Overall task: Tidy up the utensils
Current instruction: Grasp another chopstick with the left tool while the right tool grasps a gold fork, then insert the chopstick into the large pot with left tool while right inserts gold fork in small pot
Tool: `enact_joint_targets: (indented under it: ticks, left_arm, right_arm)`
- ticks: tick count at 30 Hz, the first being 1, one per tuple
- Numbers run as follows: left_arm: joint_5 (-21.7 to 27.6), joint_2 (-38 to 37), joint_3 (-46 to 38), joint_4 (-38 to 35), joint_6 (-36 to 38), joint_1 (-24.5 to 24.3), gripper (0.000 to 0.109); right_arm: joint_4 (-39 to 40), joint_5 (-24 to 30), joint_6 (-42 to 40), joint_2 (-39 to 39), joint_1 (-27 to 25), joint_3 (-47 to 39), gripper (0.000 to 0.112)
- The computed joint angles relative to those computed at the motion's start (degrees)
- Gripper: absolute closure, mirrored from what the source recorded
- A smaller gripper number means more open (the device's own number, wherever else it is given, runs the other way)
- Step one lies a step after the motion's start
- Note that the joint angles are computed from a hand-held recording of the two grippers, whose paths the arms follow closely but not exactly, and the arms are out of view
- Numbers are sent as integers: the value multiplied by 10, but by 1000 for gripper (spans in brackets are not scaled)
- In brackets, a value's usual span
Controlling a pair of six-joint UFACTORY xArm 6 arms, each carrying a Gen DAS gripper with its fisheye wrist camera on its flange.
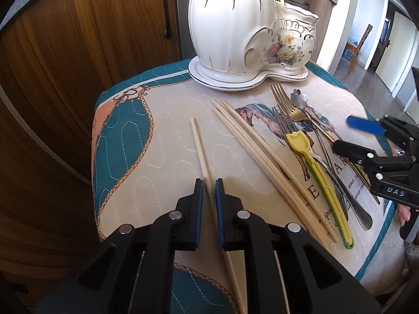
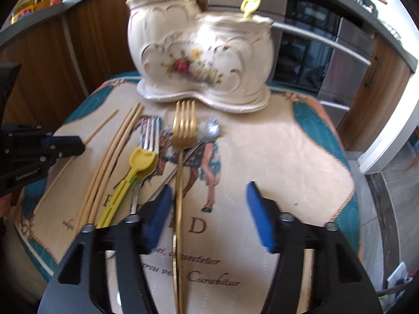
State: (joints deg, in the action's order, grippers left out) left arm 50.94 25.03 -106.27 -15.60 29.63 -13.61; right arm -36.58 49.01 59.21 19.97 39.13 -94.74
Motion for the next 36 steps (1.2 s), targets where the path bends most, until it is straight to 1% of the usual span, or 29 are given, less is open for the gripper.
enact_joint_targets:
  ticks: [2, 4, 5, 7, 8, 9, 10, 13, 16, 18, 23, 29, 36]
  left_arm:
    - [-5, 2, -1, 1, -6, -1, 98]
    - [-16, 2, 3, 6, -10, -3, 97]
    - [-23, 2, 5, 9, -14, -5, 97]
    - [-30, 2, 7, 16, -20, -7, 97]
    - [-30, 3, 6, 19, -23, -7, 97]
    - [-30, 3, 6, 21, -24, -7, 97]
    - [-28, 4, 4, 22, -25, -7, 99]
    - [-29, 1, 7, 20, -22, -5, 104]
    - [-27, -4, 12, 1, -13, 0, 104]
    - [-34, -14, 25, -9, -7, 4, 104]
    - [-48, -27, 31, -35, 8, 9, 104]
    - [-63, -48, 34, -89, 37, 14, 104]
    - [-97, -75, 44, -174, 88, 18, 104]
  right_arm:
    - [8, 3, -14, 11, 0, -14, 63]
    - [15, 6, -25, 21, 1, -27, 73]
    - [21, 4, -30, 25, 0, -33, 77]
    - [36, -3, -40, 34, -1, -45, 90]
    - [43, -10, -46, 36, -2, -46, 94]
    - [48, -16, -49, 37, -3, -46, 102]
    - [54, -24, -51, 37, -3, -44, 105]
    - [47, -34, -39, 33, -3, -36, 105]
    - [36, -47, -24, 22, -3, -20, 105]
    - [21, -56, -8, 9, -3, -5, 105]
    - [-35, -94, 42, -28, -4, 35, 105]
    - [-121, -127, 113, -65, -1, 68, 105]
    - [-243, -134, 201, -85, 4, 71, 105]
